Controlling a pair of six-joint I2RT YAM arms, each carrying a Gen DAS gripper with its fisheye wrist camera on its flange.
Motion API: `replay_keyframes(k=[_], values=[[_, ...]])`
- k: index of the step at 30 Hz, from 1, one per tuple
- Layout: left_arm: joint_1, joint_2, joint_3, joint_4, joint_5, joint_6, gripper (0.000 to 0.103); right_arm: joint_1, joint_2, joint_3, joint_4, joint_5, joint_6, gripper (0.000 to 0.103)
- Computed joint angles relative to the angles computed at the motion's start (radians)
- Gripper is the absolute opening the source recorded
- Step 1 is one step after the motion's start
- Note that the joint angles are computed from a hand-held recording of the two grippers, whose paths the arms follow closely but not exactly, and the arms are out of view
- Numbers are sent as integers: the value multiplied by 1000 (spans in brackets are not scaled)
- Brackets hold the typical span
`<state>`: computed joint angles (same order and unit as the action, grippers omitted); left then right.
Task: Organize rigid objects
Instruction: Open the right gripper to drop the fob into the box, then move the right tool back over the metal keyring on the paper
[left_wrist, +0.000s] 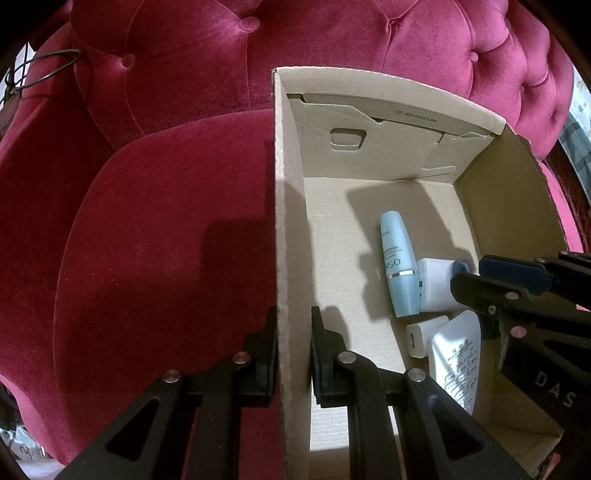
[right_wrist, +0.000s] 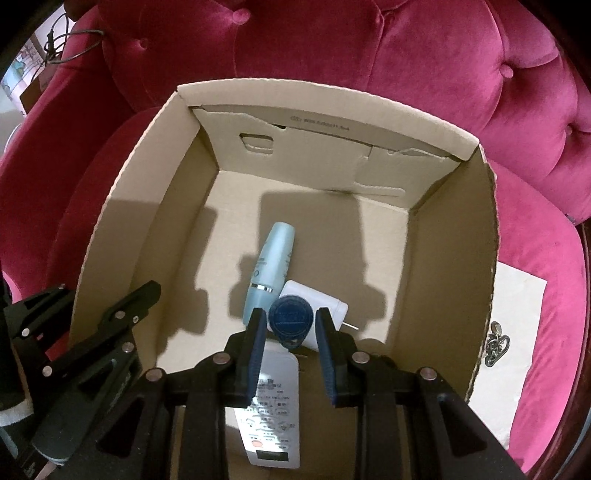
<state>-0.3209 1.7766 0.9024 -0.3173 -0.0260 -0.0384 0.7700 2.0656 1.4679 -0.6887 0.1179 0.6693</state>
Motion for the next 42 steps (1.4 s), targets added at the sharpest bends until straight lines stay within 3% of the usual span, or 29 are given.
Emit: replay_keyframes(k=[3,24,38,42], values=[[4,0,0,0,2,3,15,0,-15,-11,7,4,1,36],[0,2,5,-3,-2,1,15,-33,-174,-82,-21,29,-19,38],[3,-1,1,0,0,3,15,-143,-365,-245,-74,94,-80,48],[5,0,0,1,0,6,15,-188,-415,-309,-76,99,-92,57]])
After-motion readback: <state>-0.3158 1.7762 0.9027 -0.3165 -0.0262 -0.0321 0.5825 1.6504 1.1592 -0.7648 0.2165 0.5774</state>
